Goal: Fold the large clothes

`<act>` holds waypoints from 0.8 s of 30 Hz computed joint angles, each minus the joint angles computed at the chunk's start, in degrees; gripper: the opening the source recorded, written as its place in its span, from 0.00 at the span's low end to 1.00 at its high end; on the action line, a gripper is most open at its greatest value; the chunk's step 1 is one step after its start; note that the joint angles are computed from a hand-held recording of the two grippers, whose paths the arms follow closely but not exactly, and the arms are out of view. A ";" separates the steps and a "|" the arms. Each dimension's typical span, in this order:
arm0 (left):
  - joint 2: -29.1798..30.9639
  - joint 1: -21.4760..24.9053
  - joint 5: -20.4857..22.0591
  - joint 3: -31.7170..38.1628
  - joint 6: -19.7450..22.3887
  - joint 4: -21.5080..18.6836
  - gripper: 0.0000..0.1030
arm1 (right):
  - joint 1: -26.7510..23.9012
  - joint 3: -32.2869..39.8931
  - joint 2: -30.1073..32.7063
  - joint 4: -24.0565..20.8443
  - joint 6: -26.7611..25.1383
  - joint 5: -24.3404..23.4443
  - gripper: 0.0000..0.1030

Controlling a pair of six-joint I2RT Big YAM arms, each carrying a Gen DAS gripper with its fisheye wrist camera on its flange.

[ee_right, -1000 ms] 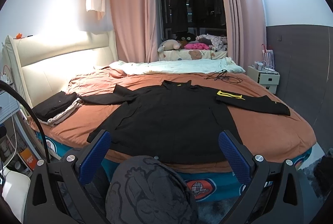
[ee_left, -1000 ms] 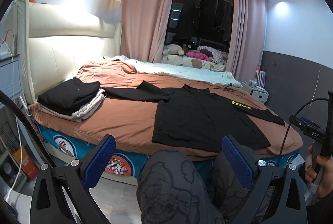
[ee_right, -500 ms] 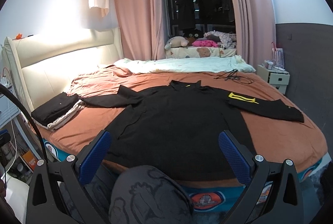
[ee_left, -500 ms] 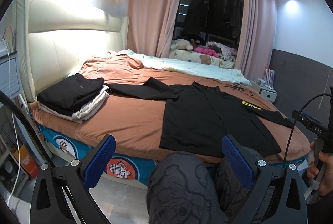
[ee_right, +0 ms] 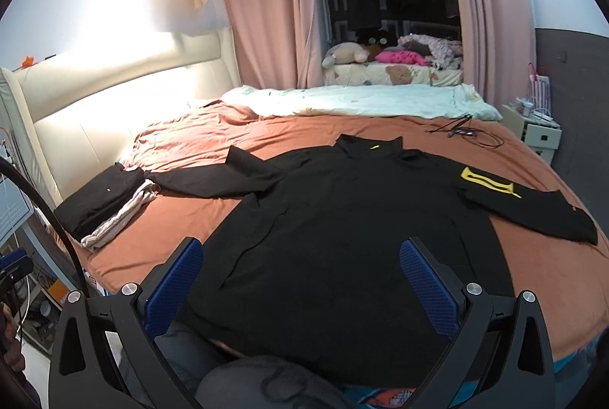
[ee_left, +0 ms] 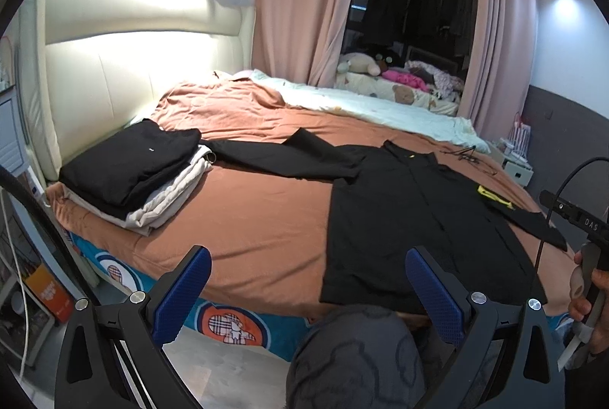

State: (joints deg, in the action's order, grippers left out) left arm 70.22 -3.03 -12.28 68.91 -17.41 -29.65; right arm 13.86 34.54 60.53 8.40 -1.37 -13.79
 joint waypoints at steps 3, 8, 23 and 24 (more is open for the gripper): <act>3.12 1.49 0.77 2.80 1.38 -0.61 0.99 | -0.04 4.31 3.77 -1.58 0.01 -1.00 1.00; 8.39 4.25 3.85 8.30 2.53 -2.44 0.99 | -0.24 12.75 9.42 -8.04 0.34 -3.44 1.00; 29.73 10.65 9.35 33.88 3.47 -9.51 0.86 | 1.10 39.66 28.24 -21.08 -0.25 -2.07 1.00; 31.41 11.00 10.26 36.08 3.32 -10.45 0.84 | 1.14 41.20 29.44 -21.66 -0.44 -2.01 1.00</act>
